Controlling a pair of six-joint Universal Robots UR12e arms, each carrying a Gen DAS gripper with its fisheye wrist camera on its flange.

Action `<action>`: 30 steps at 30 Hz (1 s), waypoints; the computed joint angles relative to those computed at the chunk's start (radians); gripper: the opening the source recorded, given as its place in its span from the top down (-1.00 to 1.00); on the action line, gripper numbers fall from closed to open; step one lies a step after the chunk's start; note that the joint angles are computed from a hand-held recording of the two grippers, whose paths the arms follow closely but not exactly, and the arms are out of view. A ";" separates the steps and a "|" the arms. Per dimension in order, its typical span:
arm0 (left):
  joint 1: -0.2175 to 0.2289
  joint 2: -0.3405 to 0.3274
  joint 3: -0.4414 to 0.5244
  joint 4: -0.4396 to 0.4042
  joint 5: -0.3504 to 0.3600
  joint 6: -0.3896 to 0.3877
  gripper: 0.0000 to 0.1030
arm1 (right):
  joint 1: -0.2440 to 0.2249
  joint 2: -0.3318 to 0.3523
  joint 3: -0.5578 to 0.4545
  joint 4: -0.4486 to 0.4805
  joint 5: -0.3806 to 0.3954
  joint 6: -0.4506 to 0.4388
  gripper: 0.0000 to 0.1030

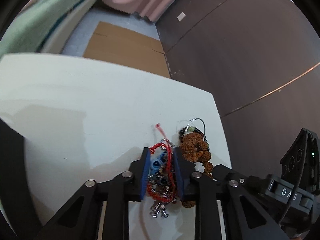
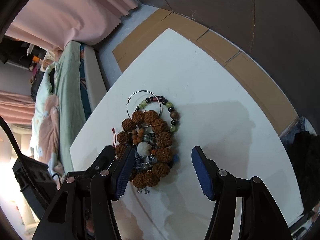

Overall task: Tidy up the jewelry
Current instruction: 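Grasp the red string bracelet with left tool while right tool grasps the brown bead bracelet, then place the red bracelet into the black box with left tool while right tool lifts the brown bracelet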

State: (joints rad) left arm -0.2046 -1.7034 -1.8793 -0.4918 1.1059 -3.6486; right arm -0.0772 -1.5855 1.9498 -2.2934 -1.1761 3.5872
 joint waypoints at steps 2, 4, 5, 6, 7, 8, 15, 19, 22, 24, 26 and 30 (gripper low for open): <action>0.005 0.000 -0.007 0.020 -0.018 -0.013 0.80 | 0.005 0.001 -0.002 0.003 -0.013 -0.002 -0.18; 0.002 0.008 -0.010 0.030 -0.006 0.001 0.93 | 0.006 0.001 -0.002 0.002 -0.016 0.003 -0.16; 0.001 0.012 -0.012 0.031 0.000 0.005 0.93 | 0.007 0.001 0.000 0.003 -0.018 0.003 -0.13; -0.001 0.016 -0.013 0.031 0.005 0.008 0.93 | 0.007 0.000 0.001 0.004 -0.021 0.002 -0.11; 0.000 0.019 -0.015 0.031 0.001 0.007 0.93 | 0.009 0.000 0.002 0.005 -0.024 0.001 -0.09; 0.001 0.021 -0.016 0.031 -0.007 0.003 0.93 | 0.011 0.001 0.000 0.007 -0.026 -0.002 -0.04; 0.012 0.058 -0.035 0.039 -0.005 -0.006 0.93 | 0.023 0.013 -0.010 0.023 -0.037 -0.013 0.28; 0.020 0.088 -0.052 0.057 -0.003 -0.011 0.93 | 0.015 0.002 0.008 -0.002 -0.015 -0.001 0.59; 0.030 0.112 -0.067 0.087 0.005 -0.021 0.93 | 0.012 -0.015 0.024 -0.042 -0.007 -0.003 0.60; 0.035 0.122 -0.072 0.096 0.006 -0.024 0.93 | 0.007 -0.025 0.035 -0.074 0.017 -0.003 0.60; 0.042 0.140 -0.083 0.104 0.009 -0.027 0.93 | 0.004 -0.036 0.046 -0.113 0.041 0.001 0.61; 0.056 0.179 -0.106 0.112 0.041 -0.038 0.93 | 0.001 -0.053 0.065 -0.191 0.088 0.013 0.61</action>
State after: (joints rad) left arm -0.1491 -1.5244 -1.9851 -0.3803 1.1465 -3.6861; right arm -0.0767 -1.6384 2.0147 -2.4845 -1.0884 3.6007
